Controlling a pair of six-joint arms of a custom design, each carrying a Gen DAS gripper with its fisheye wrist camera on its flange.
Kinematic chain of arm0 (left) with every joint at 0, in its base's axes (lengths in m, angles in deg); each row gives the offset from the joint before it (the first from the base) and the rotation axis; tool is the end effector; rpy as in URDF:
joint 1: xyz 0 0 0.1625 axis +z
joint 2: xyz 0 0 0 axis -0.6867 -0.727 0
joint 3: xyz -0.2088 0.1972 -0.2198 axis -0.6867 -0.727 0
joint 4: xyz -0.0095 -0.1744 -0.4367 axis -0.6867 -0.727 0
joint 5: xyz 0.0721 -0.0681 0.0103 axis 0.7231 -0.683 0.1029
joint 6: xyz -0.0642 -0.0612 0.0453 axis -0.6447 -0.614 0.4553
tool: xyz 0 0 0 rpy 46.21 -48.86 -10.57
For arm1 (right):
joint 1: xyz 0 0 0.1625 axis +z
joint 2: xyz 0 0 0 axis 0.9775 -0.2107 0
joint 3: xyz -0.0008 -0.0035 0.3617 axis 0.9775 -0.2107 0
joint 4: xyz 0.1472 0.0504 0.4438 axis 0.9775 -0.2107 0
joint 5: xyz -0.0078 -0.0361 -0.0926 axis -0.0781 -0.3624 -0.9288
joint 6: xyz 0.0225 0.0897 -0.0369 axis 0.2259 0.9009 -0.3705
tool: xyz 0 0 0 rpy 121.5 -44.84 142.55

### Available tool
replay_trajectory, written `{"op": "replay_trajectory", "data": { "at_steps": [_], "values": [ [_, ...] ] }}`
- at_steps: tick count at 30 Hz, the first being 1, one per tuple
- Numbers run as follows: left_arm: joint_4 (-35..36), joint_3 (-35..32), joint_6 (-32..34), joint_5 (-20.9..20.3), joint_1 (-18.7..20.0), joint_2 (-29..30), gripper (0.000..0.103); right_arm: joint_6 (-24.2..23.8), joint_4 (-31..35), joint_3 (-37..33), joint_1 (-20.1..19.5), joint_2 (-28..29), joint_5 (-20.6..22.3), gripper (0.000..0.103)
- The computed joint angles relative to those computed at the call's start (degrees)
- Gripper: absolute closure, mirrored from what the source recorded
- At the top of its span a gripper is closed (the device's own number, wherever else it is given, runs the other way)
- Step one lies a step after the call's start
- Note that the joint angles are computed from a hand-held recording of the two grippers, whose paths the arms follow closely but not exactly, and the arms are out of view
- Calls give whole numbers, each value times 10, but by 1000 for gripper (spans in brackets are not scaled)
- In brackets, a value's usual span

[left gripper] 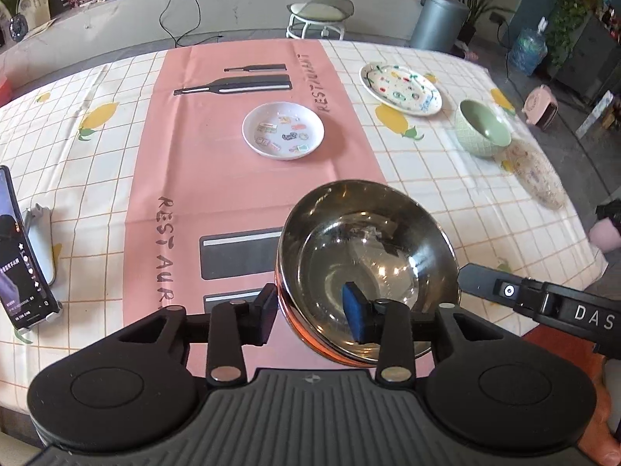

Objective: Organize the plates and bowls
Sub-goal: 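Carry the orange-bottomed bowl with the left tool above the blue-bottomed bowl, then lower the orange-bottomed bowl into the blue-bottomed bowl and open the left tool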

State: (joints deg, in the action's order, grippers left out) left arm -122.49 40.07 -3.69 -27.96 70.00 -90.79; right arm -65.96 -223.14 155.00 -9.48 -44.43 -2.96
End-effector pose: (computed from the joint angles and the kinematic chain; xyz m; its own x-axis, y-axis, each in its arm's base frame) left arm -0.4169 -0.4218 -0.0128 -0.7784 0.2863 -0.5587 0.4692 0.8566 -0.2147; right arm -0.0013 -0.3588 0.3410 -0.9609 0.1859 0.2052 0.0013 0.7441 -0.6681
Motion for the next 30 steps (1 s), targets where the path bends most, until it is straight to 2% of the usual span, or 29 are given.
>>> {"op": "replay_trajectory", "data": {
  "at_steps": [1, 3, 5, 6, 9, 14, 15, 16, 18, 21, 23, 24, 25, 30],
  "values": [
    [-26, 14, -12, 8, -1, -8, 57, 1, 0, 1, -1, -3, 1, 70],
    [-69, 39, -36, 27, -4, -21, 58, 3, 6, 1, -6, -6, 5, 69],
    [-98, 54, -49, 40, -3, -27, 70, 8, 22, -1, -13, -9, 13, 69],
    [-99, 56, -56, 41, -1, -29, 76, 11, 30, -2, -17, -10, 17, 68],
    [-109, 60, -54, 19, 11, -28, 81, 22, 53, -5, -25, -5, 23, 67],
    [-117, 64, -58, 9, 16, -26, 81, 28, 67, -5, -32, -3, 28, 66],
    [-121, 67, -63, 5, 17, -26, 73, 28, 65, -5, -33, -3, 29, 66],
    [-126, 68, -67, -2, 19, -27, 61, 28, 64, -5, -33, -3, 29, 66],
    [-136, 69, -73, -21, 27, -26, 52, 30, 60, -6, -36, -1, 34, 66],
    [-138, 65, -77, -37, 33, -15, 52, 33, 56, -9, -39, 6, 40, 66],
    [-146, 64, -76, -38, 32, -10, 60, 32, 57, -10, -41, 10, 45, 67],
    [-145, 63, -75, -34, 31, -8, 63, 30, 58, -11, -43, 12, 51, 69],
    [-141, 60, -76, -29, 30, -6, 63, 29, 59, -12, -45, 14, 56, 76],
    [-131, 46, -70, -9, 37, 2, 67, 39, 53, -24, -32, 39, 52, 78]
  ]
}}
